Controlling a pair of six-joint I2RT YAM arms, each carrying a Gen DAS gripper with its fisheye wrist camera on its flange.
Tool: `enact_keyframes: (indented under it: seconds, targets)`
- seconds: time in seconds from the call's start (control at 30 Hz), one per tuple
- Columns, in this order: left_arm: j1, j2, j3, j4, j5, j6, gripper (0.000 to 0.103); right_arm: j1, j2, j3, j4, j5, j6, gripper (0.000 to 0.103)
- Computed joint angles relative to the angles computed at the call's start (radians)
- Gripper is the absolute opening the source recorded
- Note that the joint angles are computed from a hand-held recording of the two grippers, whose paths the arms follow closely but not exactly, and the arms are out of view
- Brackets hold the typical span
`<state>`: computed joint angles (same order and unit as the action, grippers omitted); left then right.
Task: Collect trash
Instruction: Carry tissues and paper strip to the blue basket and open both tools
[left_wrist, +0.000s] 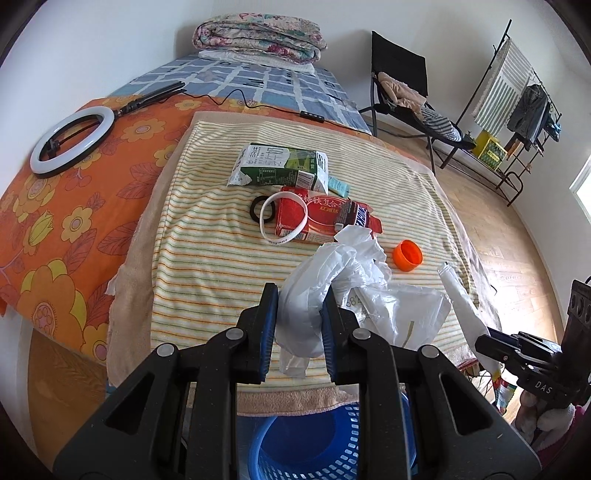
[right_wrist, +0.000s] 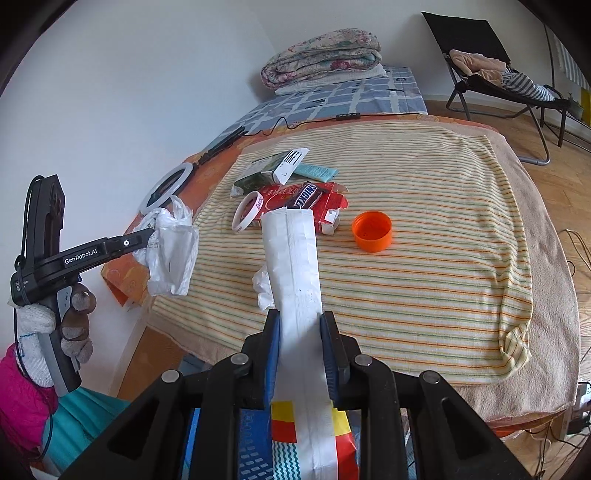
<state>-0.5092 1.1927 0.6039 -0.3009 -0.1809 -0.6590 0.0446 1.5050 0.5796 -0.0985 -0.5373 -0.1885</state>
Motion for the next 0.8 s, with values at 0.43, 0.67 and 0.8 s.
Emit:
enact_keyframes:
  seconds: [0.43,0.67,0.8]
  targets:
    - [-0.341,-0.016,-0.134,-0.011,-0.12,-0.202,0.022,0.011,-0.119,-0.213,-0.031,-0.034,-0.092,0.021]
    - [-0.429,0.064,-0.194,0.039,-0.108,-0.281,0.022,0.047,-0.073,-0.274,0.022,-0.007,-0.113,0.021]
    - [-0.457,0.123,-0.216,0.082,-0.087,-0.303,0.022,0.078,-0.019,-0.291,0.07,0.018,-0.108,0.021]
